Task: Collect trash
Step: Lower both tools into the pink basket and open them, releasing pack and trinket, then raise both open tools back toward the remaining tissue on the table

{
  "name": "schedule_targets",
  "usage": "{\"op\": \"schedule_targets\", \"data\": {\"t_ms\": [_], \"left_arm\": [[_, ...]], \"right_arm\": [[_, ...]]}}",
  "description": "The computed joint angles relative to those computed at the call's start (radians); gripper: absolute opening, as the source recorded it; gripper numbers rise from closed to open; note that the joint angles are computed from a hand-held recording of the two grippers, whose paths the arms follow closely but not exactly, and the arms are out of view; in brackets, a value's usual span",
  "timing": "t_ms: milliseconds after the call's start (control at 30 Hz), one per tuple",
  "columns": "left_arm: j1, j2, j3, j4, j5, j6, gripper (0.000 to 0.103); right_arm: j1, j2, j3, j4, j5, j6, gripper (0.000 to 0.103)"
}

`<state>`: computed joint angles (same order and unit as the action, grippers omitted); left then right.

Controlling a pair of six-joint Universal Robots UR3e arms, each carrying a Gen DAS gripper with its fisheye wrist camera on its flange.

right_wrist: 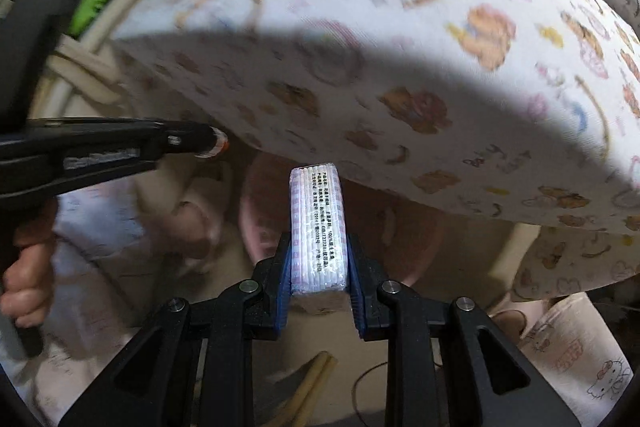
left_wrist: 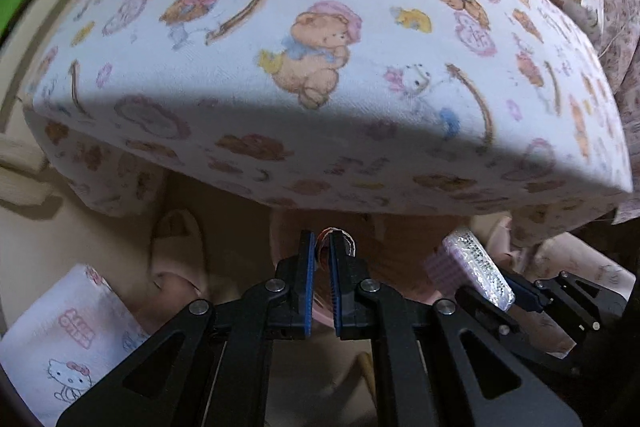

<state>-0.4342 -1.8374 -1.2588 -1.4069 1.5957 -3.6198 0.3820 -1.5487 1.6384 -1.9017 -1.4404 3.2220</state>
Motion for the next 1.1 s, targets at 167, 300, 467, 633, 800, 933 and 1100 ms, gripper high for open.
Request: {"op": "schedule_targets", "data": {"t_ms": [167, 300, 467, 633, 800, 933, 1100], "left_arm": [[0.0, -0.029, -0.046, 0.041, -0.003, 0.001, 0.006], [-0.01, -0.058, -0.067, 0.058, 0.004, 0.004, 0.008], [0.003, -0.039, -0.119, 0.056, -0.025, 0.008, 0.008], [-0.004, -0.038, -0.117, 0.045, -0.004, 0.002, 0.01], [0.006, -0.015, -0.128, 0.043, 0.002, 0.0, 0.041], [0.001, -0.002, -0.113, 0.031, 0.018, -0.01, 0.045], [0.001, 0.01, -0.096, 0.014, 0.036, -0.012, 0.051]], "right_arm": [[0.047, 0.072, 0.026, -0.042, -0.065, 0.033, 0.027], [0.07, 0.11, 0.039, -0.094, -0.109, 0.044, 0.027], [0.076, 0.118, 0.065, -0.102, -0.137, 0.033, 0.027], [0.068, 0.122, 0.075, -0.129, -0.153, 0.031, 0.027], [0.066, 0.141, 0.058, -0.126, -0.153, 0.054, 0.035], [0.061, 0.127, 0.056, -0.132, -0.164, 0.056, 0.052], [0.06, 0.121, 0.035, -0.115, -0.165, 0.061, 0.052]]}}
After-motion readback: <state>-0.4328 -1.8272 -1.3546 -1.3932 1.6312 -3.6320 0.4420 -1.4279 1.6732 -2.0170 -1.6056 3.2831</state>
